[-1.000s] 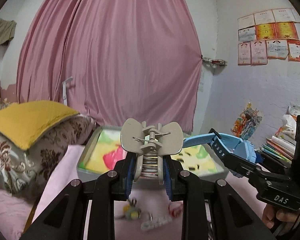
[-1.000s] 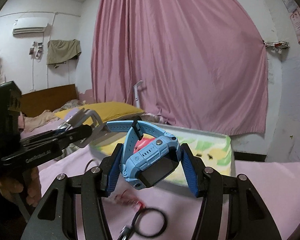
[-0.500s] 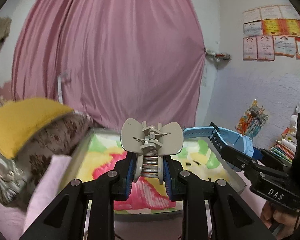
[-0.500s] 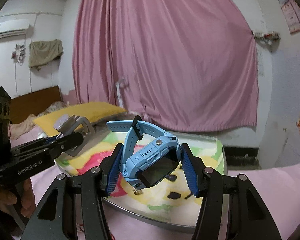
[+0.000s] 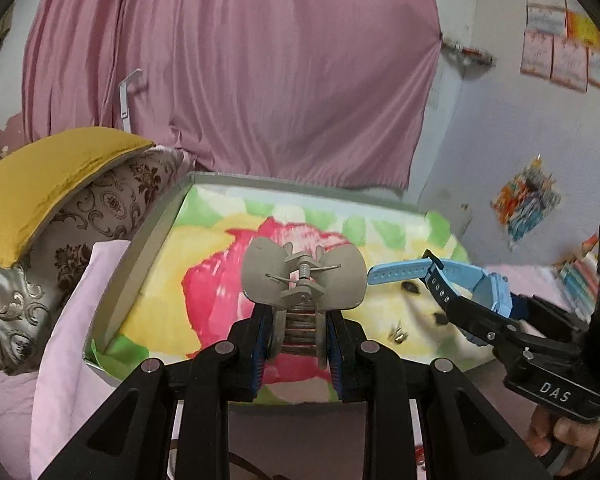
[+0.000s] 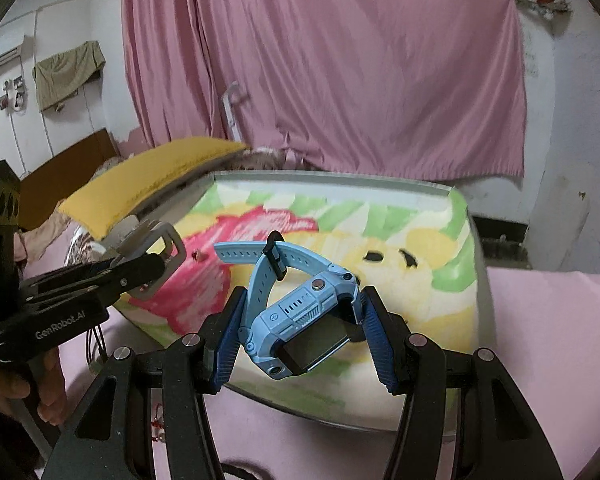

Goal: Organize jewelry
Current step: 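Carry the clip and smartwatch into the tray and open both tools, then withdraw both open tools from the tray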

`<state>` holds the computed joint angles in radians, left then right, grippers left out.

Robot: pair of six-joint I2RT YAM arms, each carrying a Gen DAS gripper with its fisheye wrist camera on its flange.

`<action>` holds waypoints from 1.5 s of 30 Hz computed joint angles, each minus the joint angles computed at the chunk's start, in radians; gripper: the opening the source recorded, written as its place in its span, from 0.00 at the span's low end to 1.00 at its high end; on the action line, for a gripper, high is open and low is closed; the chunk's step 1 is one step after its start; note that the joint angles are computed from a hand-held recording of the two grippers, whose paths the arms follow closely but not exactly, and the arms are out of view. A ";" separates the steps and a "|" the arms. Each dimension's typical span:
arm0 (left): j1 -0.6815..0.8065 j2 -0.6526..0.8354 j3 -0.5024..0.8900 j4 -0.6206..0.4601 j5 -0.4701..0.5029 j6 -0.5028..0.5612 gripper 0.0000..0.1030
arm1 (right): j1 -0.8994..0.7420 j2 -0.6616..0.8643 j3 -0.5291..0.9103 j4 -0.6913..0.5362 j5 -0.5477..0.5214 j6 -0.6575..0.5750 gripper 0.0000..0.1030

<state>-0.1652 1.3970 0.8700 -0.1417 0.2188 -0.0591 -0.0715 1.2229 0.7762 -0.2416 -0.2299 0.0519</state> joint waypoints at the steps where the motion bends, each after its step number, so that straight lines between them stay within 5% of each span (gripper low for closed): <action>1: -0.003 0.011 0.008 -0.012 -0.008 0.006 0.23 | -0.007 0.015 0.007 -0.003 -0.018 -0.001 0.50; 17: 0.020 0.052 0.054 -0.099 0.032 0.031 0.24 | -0.062 0.128 0.036 -0.025 -0.130 0.034 0.51; 20: 0.035 0.049 0.057 -0.106 0.056 0.029 0.40 | -0.067 0.093 0.008 0.003 -0.132 0.046 0.56; 22: 0.051 0.022 0.036 -0.085 0.077 0.017 0.60 | -0.073 0.065 -0.012 0.021 -0.132 0.050 0.61; 26: 0.078 -0.035 -0.006 -0.041 0.101 0.003 0.64 | -0.097 -0.005 -0.063 0.080 -0.148 0.064 0.75; 33: 0.103 -0.176 -0.118 0.042 0.104 -0.008 0.92 | -0.104 -0.189 -0.177 0.169 -0.128 0.071 0.96; 45: 0.150 -0.502 -0.290 0.010 0.142 0.008 0.99 | -0.036 -0.651 -0.315 0.072 -0.008 0.036 0.98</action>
<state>-0.0154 0.8951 0.5800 -0.1317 0.3603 -0.0511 -0.1075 0.5723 0.4615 -0.1700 -0.2383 0.0883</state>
